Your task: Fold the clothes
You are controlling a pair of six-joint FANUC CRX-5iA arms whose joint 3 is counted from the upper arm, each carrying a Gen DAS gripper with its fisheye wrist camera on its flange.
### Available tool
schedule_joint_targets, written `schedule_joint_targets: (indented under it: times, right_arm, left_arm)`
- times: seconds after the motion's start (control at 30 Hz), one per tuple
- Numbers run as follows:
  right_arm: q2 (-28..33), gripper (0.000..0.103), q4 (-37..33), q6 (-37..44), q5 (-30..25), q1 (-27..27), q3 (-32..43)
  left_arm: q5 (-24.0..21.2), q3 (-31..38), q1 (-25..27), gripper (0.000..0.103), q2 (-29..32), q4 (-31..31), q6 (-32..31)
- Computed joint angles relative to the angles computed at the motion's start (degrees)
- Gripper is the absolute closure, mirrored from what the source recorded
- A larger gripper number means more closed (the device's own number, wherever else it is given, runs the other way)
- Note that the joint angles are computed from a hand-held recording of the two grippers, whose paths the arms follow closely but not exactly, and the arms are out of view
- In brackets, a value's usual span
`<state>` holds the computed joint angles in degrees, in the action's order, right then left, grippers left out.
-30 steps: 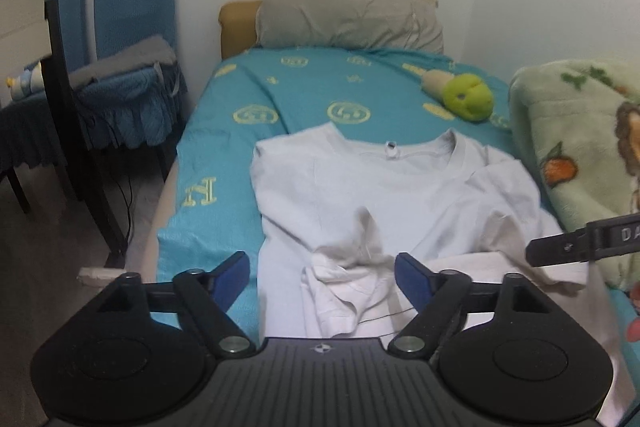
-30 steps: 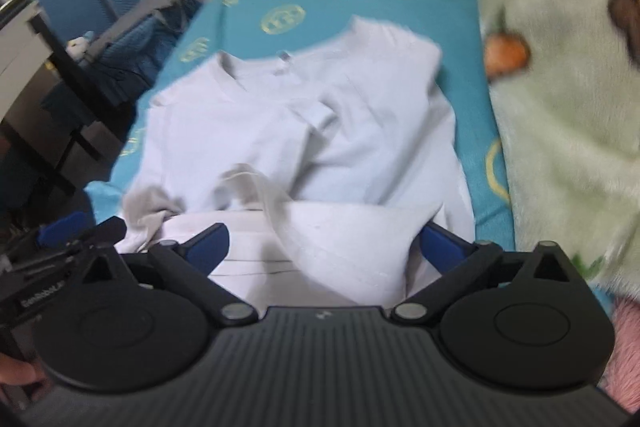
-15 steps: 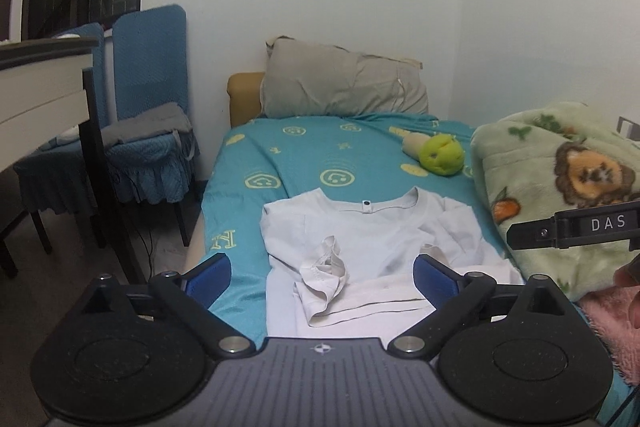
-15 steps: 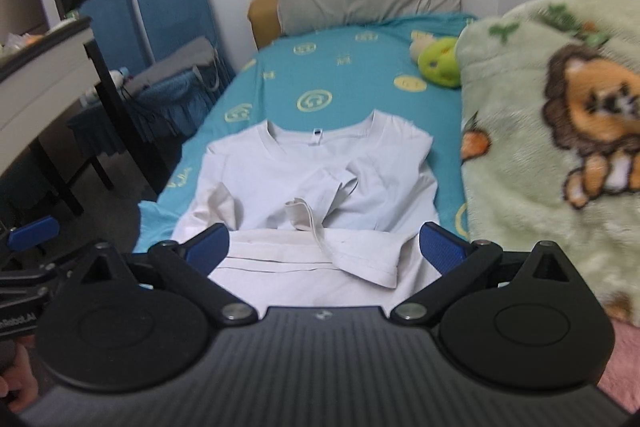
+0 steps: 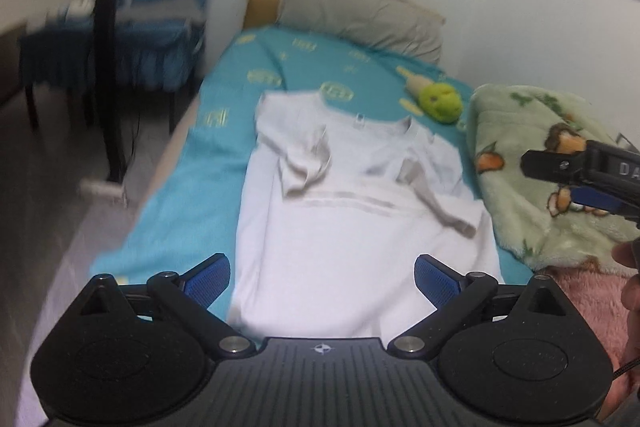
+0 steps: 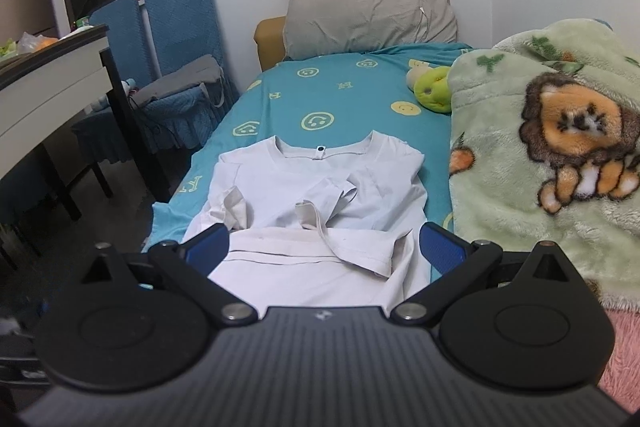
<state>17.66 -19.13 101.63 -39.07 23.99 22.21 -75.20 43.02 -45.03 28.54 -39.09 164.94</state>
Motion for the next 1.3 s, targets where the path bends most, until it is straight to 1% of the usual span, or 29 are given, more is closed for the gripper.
schedule_joint_targets:
  times: [0.1, 0.2, 0.3, 0.33, 0.4, 0.43, 0.47, 0.5, 0.53, 0.57, 0.6, 0.67, 0.7, 0.77, 0.83, 0.9, 0.93, 0.97, 1.07, 1.13, 1.2, 1.3]
  right_arm:
    - [0.6, 0.000, 0.6, -1.3, -0.4, 0.0, 0.4]
    - [1.3, 0.000, 0.3, -2.3, -1.3, -0.2, 1.3]
    - [1.9, 0.000, 1.3, -3.8, -2.0, -0.1, 1.8]
    - [2.1, 0.000, 1.7, -4.3, -2.2, -0.1, 2.0]
    - [2.4, 0.000, 2.4, -5.5, -2.7, -0.1, 2.2]
    - [2.5, 0.000, 2.6, -6.3, -3.0, -0.1, 2.3]
    - [2.7, 0.000, 2.4, -7.1, -3.4, -0.4, 2.6]
    - [2.8, 0.000, 2.0, -7.9, -4.0, -0.6, 3.0]
    - [3.1, 0.000, 1.3, -9.0, -5.1, -1.0, 3.6]
    - [3.5, 0.000, 0.5, -10.2, -6.3, -1.5, 4.4]
    - [3.8, 0.000, -0.3, -11.3, -7.6, -1.9, 5.1]
    - [5.0, 0.000, -3.9, -13.8, -11.6, -3.5, 7.6]
    - [5.7, 0.000, -6.2, -15.2, -14.0, -4.4, 8.9]
    - [7.3, 0.000, -11.7, -18.3, -19.5, -6.5, 11.6]
    - [8.5, 0.000, -18.5, -20.8, -24.7, -8.8, 13.5]
    - [9.8, 0.000, -25.5, -22.4, -29.7, -10.8, 14.6]
    - [10.4, 0.000, -28.3, -23.8, -32.1, -11.4, 15.0]
    - [10.9, 0.000, -30.5, -25.5, -34.1, -11.7, 15.0]
    - [10.8, 0.001, -32.2, -30.0, -35.4, -11.5, 13.1]
    - [10.7, 0.001, -33.1, -32.9, -36.0, -11.3, 11.9]
    - [9.9, 0.001, -32.5, -35.5, -34.2, -11.0, 10.0]
    - [8.9, 0.001, -29.2, -38.3, -30.4, -10.5, 8.1]
  left_arm:
    - [1.6, -2.8, 1.7, 0.004, -1.2, 3.9, 2.2]
    - [6.2, -7.1, 4.4, 0.004, -3.0, 9.0, 5.9]
    - [12.4, -12.4, 7.7, 0.005, -4.7, 15.4, 9.2]
    - [15.8, -15.0, 8.7, 0.006, -5.7, 17.4, 10.8]
    - [24.0, -21.0, 10.8, 0.006, -7.9, 21.4, 14.0]
    - [26.5, -22.9, 11.5, 0.008, -8.5, 22.8, 15.0]
    - [27.4, -23.6, 11.8, 0.011, -8.5, 23.3, 16.0]
    - [28.1, -24.1, 11.8, 0.011, -8.7, 22.7, 17.5]
    - [28.1, -24.1, 11.7, 0.013, -8.7, 21.6, 18.9]
    - [27.6, -23.8, 11.4, 0.020, -8.6, 20.5, 20.1]
    - [27.1, -23.5, 11.2, 0.022, -8.5, 19.4, 21.3]
    - [25.9, -22.8, 10.7, 0.034, -8.3, 17.6, 23.0]
    - [25.2, -22.5, 10.4, 0.038, -8.2, 16.8, 23.8]
    - [23.8, -21.9, 10.1, 0.056, -8.0, 16.0, 25.1]
    - [23.3, -21.9, 10.0, 0.065, -8.0, 15.3, 26.6]
    - [23.0, -22.0, 9.9, 0.071, -8.2, 14.7, 27.6]
    - [22.6, -21.7, 9.6, 0.078, -8.1, 13.9, 28.1]
    - [22.1, -21.1, 9.3, 0.082, -7.9, 13.0, 28.4]
    - [21.6, -20.2, 7.8, 0.088, -8.0, 8.6, 31.0]
    - [22.5, -20.4, 6.3, 0.089, -8.8, 3.6, 35.1]
    - [23.0, -20.3, 4.9, 0.090, -9.3, -1.0, 37.9]
    - [23.3, -20.0, 2.8, 0.090, -9.7, -7.8, 41.8]
